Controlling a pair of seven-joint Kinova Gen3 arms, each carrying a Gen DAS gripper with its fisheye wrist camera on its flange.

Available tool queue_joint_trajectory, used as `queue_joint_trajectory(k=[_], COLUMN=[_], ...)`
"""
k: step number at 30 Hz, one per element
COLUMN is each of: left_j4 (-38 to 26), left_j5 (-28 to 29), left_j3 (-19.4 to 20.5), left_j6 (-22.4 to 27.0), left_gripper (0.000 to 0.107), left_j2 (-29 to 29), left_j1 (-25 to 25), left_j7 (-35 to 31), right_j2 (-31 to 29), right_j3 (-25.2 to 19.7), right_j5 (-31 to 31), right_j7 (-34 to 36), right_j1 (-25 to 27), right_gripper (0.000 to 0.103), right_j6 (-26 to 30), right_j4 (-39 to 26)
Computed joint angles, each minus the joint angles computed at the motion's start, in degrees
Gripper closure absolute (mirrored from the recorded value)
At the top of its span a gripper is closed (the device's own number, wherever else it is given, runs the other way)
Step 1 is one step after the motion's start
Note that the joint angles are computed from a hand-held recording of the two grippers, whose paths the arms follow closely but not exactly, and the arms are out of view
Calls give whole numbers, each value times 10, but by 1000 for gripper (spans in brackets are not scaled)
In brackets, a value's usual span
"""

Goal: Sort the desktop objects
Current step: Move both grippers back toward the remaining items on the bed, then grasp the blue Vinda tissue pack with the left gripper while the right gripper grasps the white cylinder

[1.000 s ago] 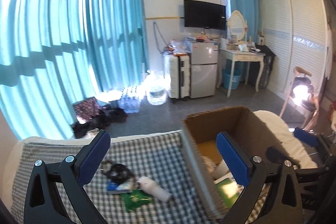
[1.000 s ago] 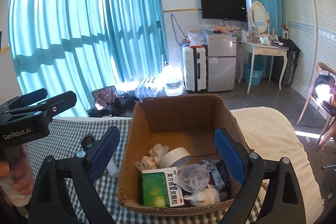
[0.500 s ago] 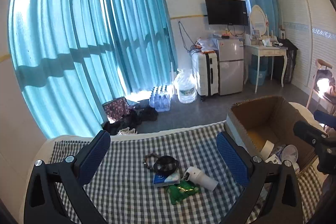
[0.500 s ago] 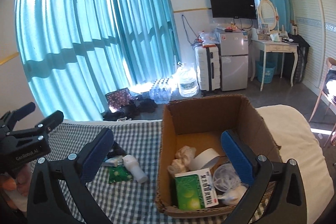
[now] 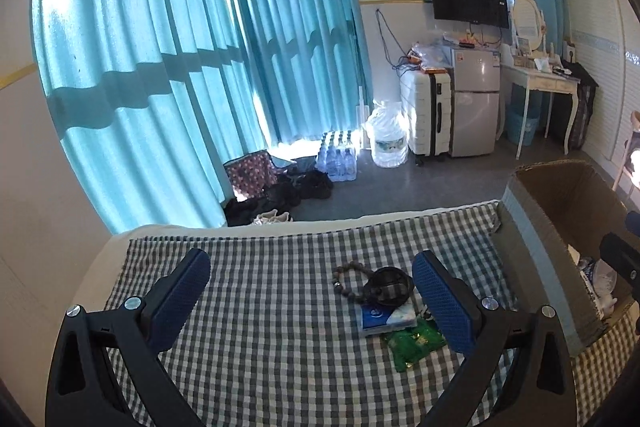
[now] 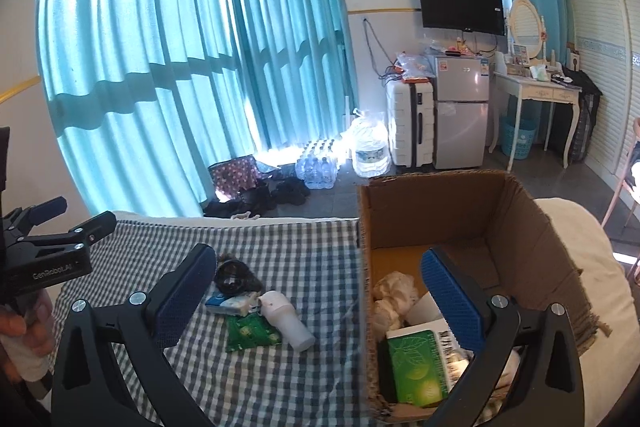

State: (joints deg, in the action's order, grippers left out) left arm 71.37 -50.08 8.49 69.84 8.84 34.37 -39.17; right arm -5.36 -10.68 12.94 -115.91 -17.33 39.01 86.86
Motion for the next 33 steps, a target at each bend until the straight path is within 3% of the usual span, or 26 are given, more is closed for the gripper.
queue_joint_trajectory(k=[2, 9, 16, 21, 26, 33], left_j4=[18, 66, 90, 96, 108, 105], left_j5=[30, 43, 87, 117, 133, 178], left_j3=[-3, -4, -13, -19, -25, -30], left_j6=[-23, -62, -106, -132, -148, -164], left_gripper=[4, 4, 4, 4, 4, 4], left_j2=[-8, -7, -5, 0, 8, 32], left_j1=[-17, -38, -69, -88, -98, -105], left_j7=[0, -2, -27, -45, -61, -104], right_j2=[5, 17, 44, 72, 82, 112], right_j3=[-9, -16, -15, -15, -6, 11], right_j5=[15, 45, 56, 98, 38, 16], right_j7=[-7, -10, 14, 18, 103, 114], right_j1=[-4, -24, -50, -87, -90, -94], right_gripper=[0, 0, 0, 0, 0, 0], right_j6=[3, 7, 12, 37, 0, -3], right_j4=[0, 5, 1, -2, 18, 11])
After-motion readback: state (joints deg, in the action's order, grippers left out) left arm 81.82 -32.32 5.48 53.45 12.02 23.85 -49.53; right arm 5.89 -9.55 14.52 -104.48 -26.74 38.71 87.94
